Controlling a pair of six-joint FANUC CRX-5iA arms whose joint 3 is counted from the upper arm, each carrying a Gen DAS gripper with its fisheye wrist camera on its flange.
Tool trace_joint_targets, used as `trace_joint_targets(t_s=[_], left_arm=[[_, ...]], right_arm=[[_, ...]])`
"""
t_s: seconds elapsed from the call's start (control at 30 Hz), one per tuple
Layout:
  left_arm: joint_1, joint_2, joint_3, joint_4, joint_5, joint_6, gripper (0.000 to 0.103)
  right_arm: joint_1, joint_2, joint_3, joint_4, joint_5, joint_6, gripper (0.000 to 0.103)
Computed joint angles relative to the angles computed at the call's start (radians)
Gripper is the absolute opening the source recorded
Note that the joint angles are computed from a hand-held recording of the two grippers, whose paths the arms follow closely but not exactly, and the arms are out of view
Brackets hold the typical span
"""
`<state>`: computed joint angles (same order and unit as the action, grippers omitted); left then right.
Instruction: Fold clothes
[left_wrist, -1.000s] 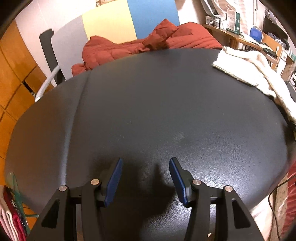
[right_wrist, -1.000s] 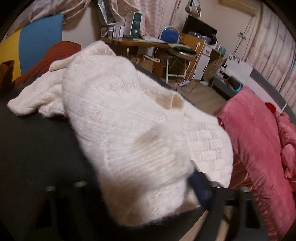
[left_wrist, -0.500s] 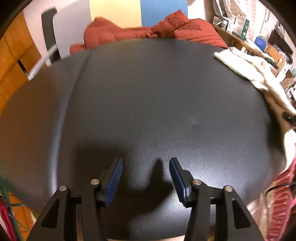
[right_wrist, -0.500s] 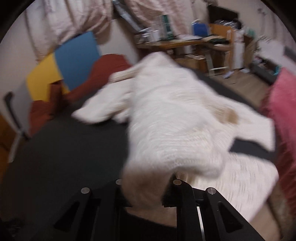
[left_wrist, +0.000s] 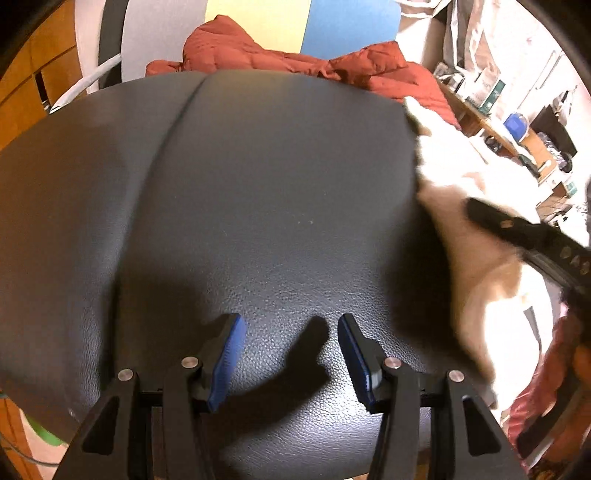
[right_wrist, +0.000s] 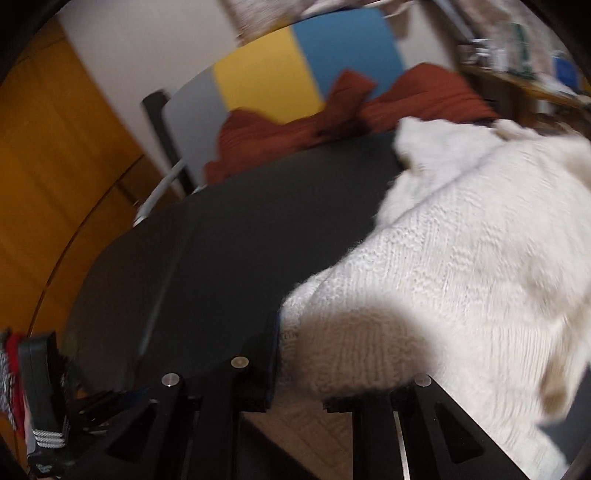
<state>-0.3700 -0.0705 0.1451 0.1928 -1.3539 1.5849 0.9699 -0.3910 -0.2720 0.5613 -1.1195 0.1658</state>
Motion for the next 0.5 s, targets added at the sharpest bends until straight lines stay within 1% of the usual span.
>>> trace_joint_targets(t_s=[0.07, 0.13, 0.17, 0.23, 0.3, 0.37, 0.43, 0.47, 0.5], left_arm=[[0.016, -0.010, -0.023, 0.033, 0.012, -0.018, 0.053], [0.030, -0.021, -0.047, 0.066, 0.026, -0.033, 0.053], [0.036, -0.027, -0.059, 0.082, 0.034, -0.039, 0.053], [0.038, -0.031, -0.074, 0.114, 0.048, -0.041, 0.053], [0.055, -0.031, -0.095, 0.173, 0.059, -0.068, 0.053], [0.077, -0.028, -0.121, 0.246, 0.065, -0.112, 0.053], [0.064, -0.030, -0.139, 0.285, 0.072, -0.134, 0.053], [0.057, -0.030, -0.142, 0.292, 0.073, -0.151, 0.053], [0.049, -0.029, -0.144, 0.295, 0.075, -0.167, 0.053]], right_arm=[[0.003, 0.052, 0.039, -0.034, 0.030, 0.048, 0.023], [0.033, 0.088, 0.060, -0.025, 0.041, 0.056, 0.034], [0.046, 0.105, 0.070, -0.020, 0.046, 0.060, 0.038], [0.059, 0.099, 0.055, 0.030, 0.050, 0.033, 0.051], [0.086, 0.064, 0.009, 0.113, 0.048, -0.045, 0.056], [0.135, 0.025, -0.038, 0.203, -0.015, -0.134, 0.060], [0.205, 0.016, -0.052, 0.273, -0.175, -0.200, 0.069], [0.229, 0.013, -0.054, 0.283, -0.237, -0.208, 0.070], [0.229, 0.000, -0.062, 0.274, -0.275, -0.196, 0.070]])
